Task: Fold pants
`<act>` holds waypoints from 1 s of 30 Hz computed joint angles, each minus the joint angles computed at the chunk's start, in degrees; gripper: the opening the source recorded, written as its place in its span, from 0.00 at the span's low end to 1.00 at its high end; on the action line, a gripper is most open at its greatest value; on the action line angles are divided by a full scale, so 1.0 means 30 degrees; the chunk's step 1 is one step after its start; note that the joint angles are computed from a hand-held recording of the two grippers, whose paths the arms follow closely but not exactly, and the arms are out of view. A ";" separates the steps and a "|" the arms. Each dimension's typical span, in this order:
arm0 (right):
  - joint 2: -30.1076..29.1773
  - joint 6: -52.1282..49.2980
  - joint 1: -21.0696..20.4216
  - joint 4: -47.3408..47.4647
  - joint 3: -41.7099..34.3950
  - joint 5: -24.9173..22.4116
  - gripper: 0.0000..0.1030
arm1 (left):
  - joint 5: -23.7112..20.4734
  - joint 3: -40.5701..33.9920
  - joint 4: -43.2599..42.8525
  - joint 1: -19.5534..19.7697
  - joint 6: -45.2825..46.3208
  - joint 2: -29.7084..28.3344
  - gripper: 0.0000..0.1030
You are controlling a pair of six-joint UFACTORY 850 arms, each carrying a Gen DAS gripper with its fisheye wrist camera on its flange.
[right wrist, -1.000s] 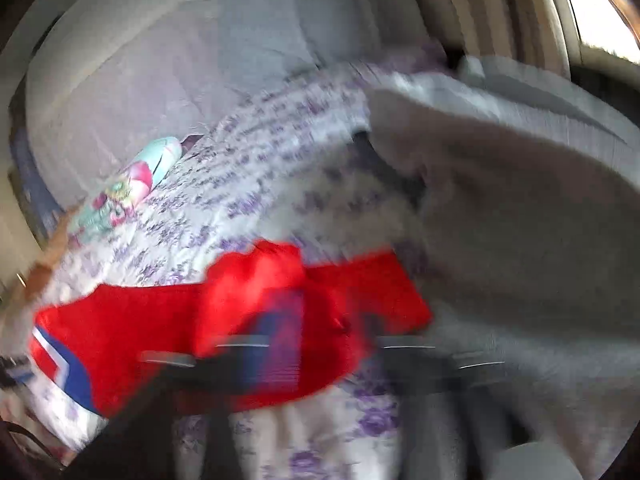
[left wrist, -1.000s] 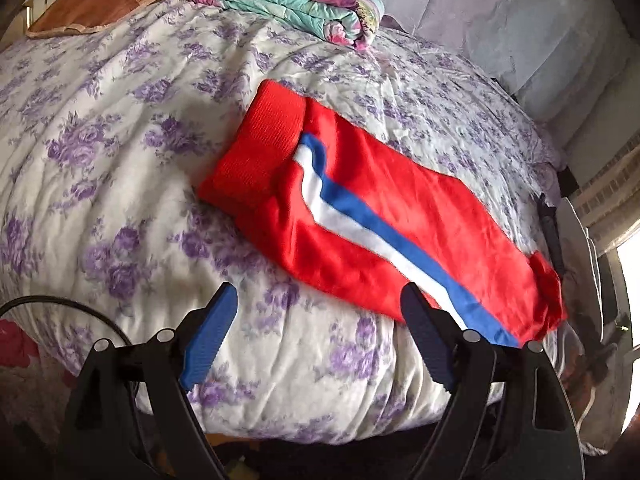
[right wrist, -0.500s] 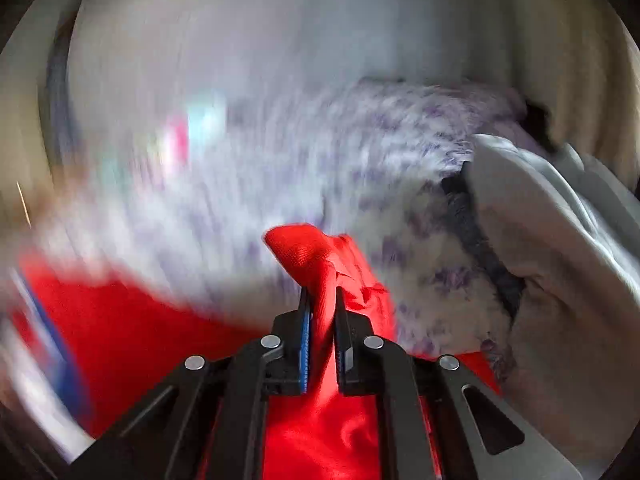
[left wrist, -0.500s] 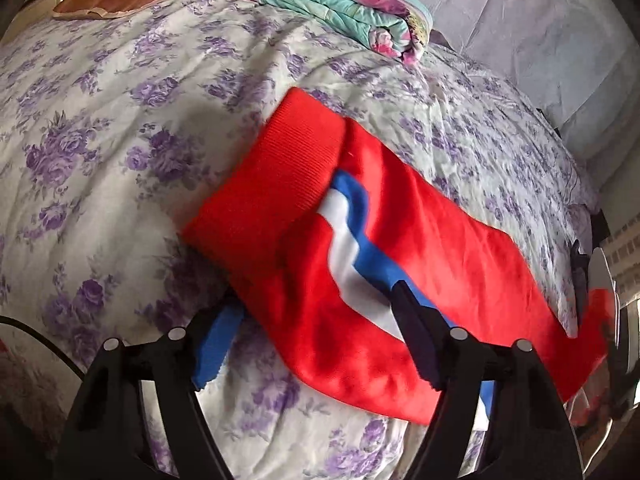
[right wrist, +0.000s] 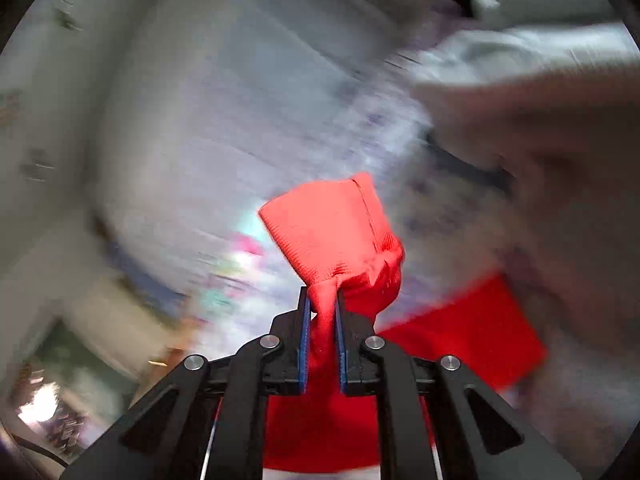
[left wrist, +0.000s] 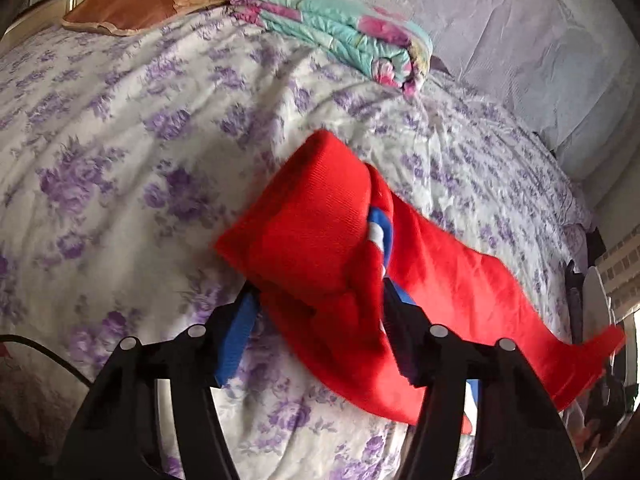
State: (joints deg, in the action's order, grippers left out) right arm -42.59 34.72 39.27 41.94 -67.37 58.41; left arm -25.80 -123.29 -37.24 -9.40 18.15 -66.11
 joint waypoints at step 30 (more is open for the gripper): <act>-0.0159 -1.1675 0.0310 0.9308 -0.2260 -0.6092 0.14 | 0.1174 -0.0901 0.3313 0.0522 -0.2528 -0.0176 0.46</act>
State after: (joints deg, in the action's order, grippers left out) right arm -43.07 -0.30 40.20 69.87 -74.15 40.14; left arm -22.27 -125.99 -27.30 -7.83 10.57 -66.64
